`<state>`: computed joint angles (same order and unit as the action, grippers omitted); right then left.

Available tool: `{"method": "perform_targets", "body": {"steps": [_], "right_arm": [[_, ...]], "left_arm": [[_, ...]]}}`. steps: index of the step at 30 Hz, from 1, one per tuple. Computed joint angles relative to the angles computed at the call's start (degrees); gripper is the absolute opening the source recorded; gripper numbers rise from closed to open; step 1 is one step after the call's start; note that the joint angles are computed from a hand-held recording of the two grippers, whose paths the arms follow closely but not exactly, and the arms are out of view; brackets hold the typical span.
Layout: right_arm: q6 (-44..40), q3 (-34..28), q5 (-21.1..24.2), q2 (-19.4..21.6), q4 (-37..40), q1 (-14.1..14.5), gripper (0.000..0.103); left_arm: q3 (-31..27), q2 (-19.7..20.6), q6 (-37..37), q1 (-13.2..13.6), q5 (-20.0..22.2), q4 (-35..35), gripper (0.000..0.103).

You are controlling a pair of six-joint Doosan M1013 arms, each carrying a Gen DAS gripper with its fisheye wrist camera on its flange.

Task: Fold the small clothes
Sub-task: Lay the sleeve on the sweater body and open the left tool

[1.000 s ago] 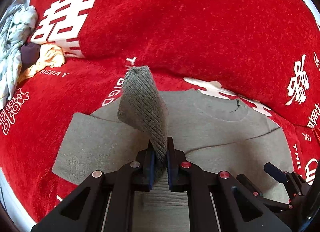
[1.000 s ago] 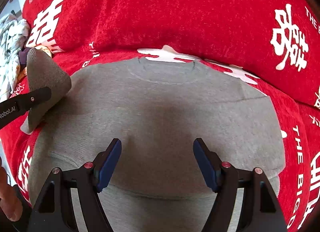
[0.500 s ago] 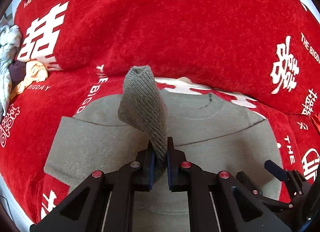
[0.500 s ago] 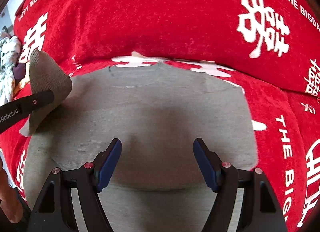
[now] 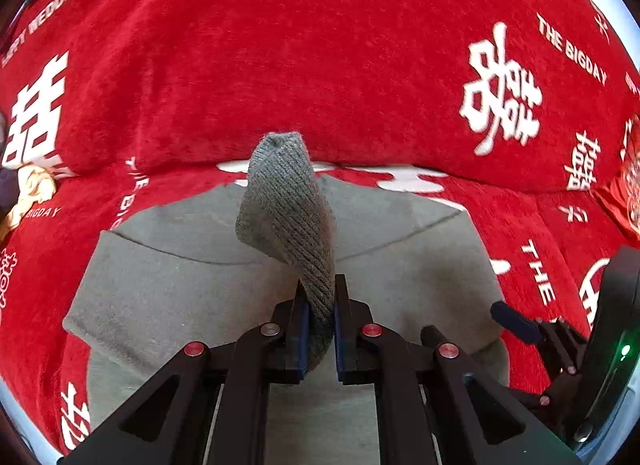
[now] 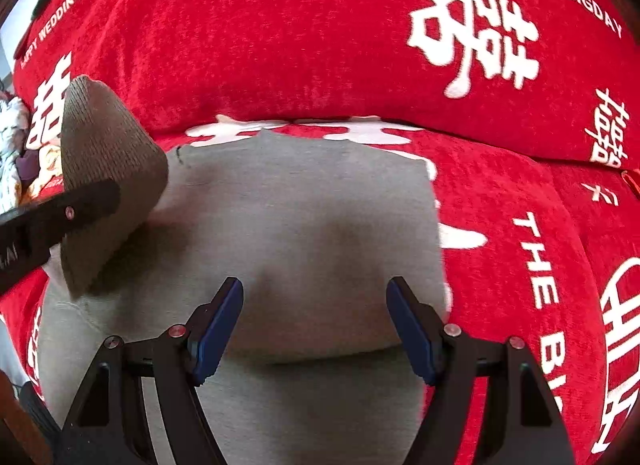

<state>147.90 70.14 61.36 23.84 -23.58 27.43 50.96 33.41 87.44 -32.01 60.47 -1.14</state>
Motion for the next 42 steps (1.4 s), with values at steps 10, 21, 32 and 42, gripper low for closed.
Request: {"method": "perform_targets", "body": {"steps": [10, 21, 32, 42], "right_arm": [[2.01, 3.13, -1.46, -2.13, -0.69, -1.02, 0.077], [1.11, 3.62, -0.89, -2.08, -1.04, -0.76, 0.077], [2.52, 5.60, -1.39, -3.18, -0.64, -0.90, 0.077], [2.30, 6.17, -3.32, -3.44, 0.33, -0.69, 0.077]], "left_arm": [[-0.55, 1.74, 0.27, -1.17, 2.77, -0.19, 0.011], [-0.81, 2.75, 1.28, -1.14, 4.21, -2.34, 0.011], [-1.53, 4.15, 0.86, -0.20, 6.50, -7.56, 0.027], [1.60, 1.91, 1.63, 1.19, 2.32, -10.22, 0.091]]}}
